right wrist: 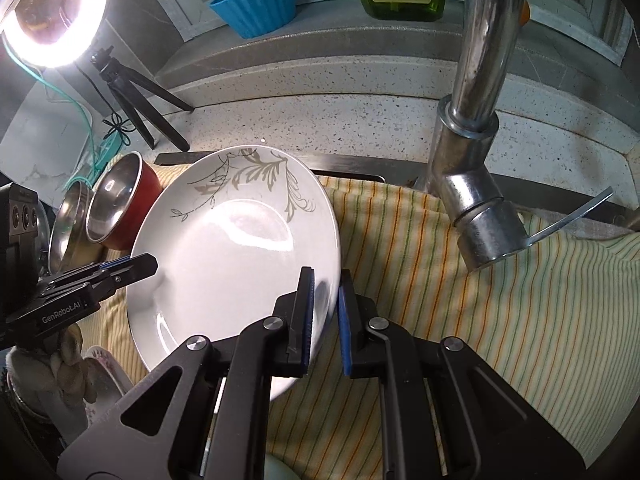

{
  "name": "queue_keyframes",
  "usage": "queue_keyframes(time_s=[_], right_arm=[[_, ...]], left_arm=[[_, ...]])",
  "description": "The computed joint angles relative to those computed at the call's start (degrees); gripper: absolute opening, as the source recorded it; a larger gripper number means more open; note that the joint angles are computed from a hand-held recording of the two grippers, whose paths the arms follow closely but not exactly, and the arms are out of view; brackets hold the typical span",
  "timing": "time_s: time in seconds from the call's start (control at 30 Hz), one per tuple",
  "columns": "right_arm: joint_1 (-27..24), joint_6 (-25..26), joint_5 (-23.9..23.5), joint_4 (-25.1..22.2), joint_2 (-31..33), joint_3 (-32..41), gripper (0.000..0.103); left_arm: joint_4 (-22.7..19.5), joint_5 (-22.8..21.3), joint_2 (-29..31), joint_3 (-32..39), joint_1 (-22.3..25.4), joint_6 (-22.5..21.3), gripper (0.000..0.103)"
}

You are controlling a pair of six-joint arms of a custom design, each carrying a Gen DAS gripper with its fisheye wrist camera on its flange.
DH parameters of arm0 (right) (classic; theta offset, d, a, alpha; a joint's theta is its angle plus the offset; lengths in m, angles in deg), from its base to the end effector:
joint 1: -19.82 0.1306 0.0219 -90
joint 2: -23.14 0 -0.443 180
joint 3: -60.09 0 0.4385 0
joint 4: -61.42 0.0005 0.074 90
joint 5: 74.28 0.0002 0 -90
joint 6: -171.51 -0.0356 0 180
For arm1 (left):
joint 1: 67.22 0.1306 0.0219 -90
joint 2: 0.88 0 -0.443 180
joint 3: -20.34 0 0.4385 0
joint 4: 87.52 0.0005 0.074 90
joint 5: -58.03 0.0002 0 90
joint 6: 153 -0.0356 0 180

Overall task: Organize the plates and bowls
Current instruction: 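Lift the leaf-pattern plate off the cloth with the right gripper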

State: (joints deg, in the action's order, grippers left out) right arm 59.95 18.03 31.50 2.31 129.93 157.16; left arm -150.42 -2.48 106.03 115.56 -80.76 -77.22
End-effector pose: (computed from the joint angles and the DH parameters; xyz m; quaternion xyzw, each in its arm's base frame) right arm 0.4814 0.3925 0.3797 0.2217 0.9484 0.0596 0.2186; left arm 0.5868 -0.1598 0.3643 0.2630 0.9222 -0.2514 0.1312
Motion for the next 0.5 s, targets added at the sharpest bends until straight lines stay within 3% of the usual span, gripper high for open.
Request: queue_keyframes(time_s=[0.5], right_arm=[[5.27, -2.59, 4.17, -3.87, 0.21, 6.02, 0.011]], left_arm=[[-1.95, 3.73, -4.43, -0.87, 4.4, -3.94, 0.012]])
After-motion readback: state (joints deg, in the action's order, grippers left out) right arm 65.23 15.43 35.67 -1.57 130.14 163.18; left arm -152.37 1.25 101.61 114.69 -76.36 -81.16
